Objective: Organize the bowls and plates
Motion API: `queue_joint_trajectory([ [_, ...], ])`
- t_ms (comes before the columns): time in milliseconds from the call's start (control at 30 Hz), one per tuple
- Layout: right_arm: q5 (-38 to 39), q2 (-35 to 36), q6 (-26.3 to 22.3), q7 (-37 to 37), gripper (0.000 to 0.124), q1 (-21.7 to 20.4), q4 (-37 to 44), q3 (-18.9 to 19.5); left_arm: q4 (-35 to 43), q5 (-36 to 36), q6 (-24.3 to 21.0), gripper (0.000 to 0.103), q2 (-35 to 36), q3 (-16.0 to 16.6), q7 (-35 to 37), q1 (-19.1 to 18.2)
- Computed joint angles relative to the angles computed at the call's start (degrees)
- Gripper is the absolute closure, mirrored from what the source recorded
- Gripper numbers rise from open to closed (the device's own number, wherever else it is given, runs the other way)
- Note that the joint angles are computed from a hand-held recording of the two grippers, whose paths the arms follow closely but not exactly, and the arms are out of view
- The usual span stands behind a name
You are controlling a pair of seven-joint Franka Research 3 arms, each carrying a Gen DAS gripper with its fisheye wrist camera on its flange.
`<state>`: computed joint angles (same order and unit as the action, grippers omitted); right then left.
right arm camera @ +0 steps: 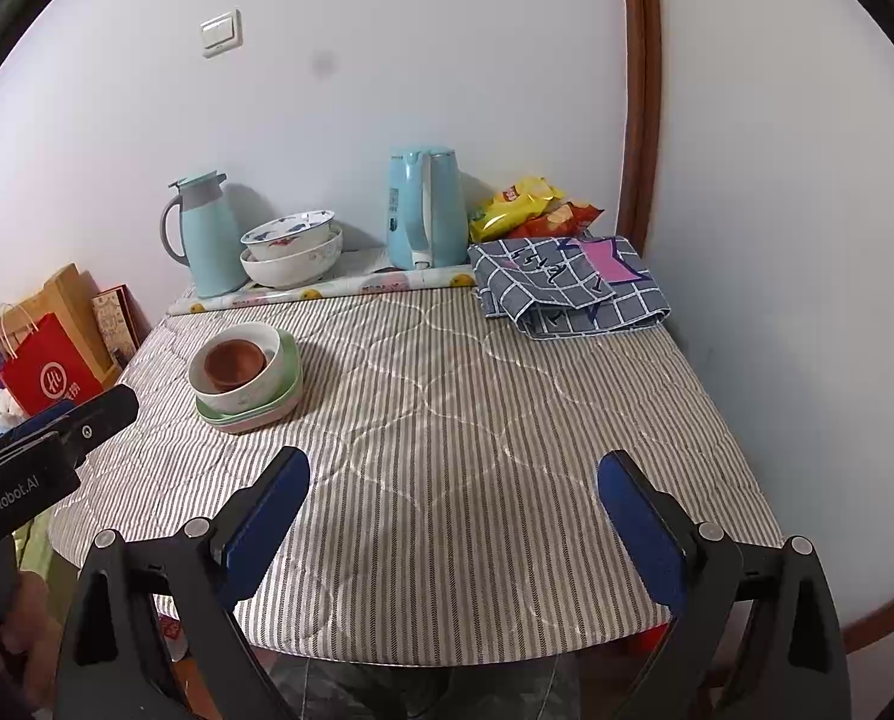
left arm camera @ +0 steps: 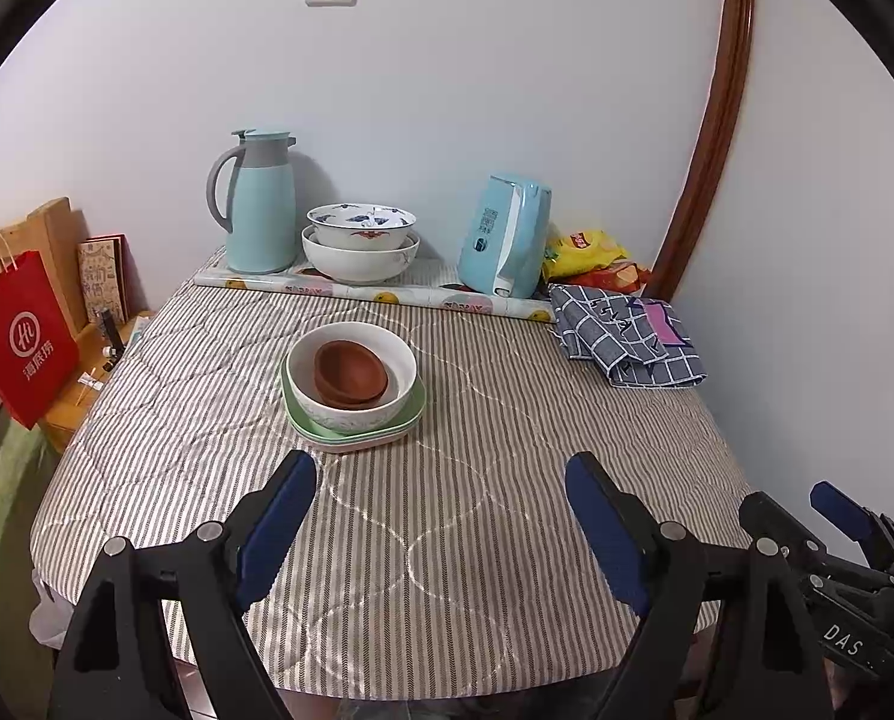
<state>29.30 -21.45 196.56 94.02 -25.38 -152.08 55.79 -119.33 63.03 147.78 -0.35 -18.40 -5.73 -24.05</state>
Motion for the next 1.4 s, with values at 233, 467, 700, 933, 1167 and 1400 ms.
queue_joint_trajectory([
  [233,0.3,-0.8,0.3,0.4,0.028,0.8,-0.5,-0.4,0.3,0.3,-0.4,0.018,0.2,-0.1,-0.1,-0.3],
  [467,0.5,-1.0,0.4,0.4,0.028,1.2,-0.7,-0.7,0.5,0.6,-0.7,0.018,0.4,-0.1,-0.4,-0.6],
  [700,0.7,-1.5,0.3,0.5,0.028,1.6,-0.8,-1.0,0.5,0.5,-0.8,0.018,0.3,-0.1,-0.2,-0.7],
  [933,0.4,-1.8,0.2,1.0,0.028,1.4,-0.8,-0.8,0.6,0.4,-0.9,0.018,0.2,-0.2,-0.1,-0.7],
  [1167,0.0,-1.8,0.3,1.2,0.028,1.7,-0.8,-1.1,0.4,0.6,-0.7,0.018,0.1,-0.2,-0.2,-0.7],
  [1400,-0.2,-2.2,0.0,1.8,0.028,1.3,-0.8,-0.8,0.3,0.7,-0.5,0.018,0.0,-0.2,0.1,-0.5],
])
